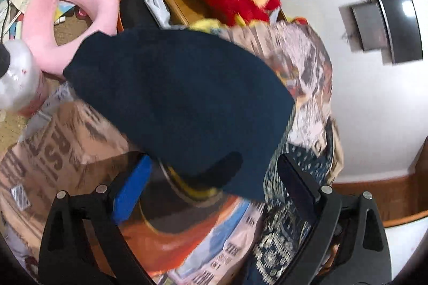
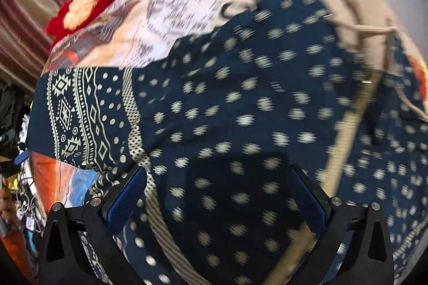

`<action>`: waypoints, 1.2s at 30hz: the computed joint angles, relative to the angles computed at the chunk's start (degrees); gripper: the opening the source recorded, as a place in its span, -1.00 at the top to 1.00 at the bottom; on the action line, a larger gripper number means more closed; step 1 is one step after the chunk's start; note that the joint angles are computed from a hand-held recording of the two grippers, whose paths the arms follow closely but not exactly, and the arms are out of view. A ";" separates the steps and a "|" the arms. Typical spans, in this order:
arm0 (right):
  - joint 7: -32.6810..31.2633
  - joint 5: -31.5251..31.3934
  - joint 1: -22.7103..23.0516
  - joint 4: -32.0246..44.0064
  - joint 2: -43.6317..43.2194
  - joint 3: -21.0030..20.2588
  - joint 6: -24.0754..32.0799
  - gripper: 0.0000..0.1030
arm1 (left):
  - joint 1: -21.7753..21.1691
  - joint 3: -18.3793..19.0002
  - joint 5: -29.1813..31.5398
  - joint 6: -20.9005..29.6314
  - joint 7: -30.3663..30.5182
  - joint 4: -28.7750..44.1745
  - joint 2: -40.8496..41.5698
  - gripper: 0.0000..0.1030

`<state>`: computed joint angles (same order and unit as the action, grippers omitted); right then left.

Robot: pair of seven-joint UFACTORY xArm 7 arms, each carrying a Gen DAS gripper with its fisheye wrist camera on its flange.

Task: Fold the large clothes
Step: 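Grasp the navy hoodie sleeve cuff with the left gripper, then lay the held sleeve across the hoodie body with the left gripper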

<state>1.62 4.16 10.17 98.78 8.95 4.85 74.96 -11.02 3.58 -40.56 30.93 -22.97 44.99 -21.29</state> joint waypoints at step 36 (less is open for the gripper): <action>-10.50 1.39 -3.77 -4.04 -14.85 -4.17 4.30 -1.00 | -16.45 -17.19 59.61 21.55 -12.25 84.44 46.56 0.91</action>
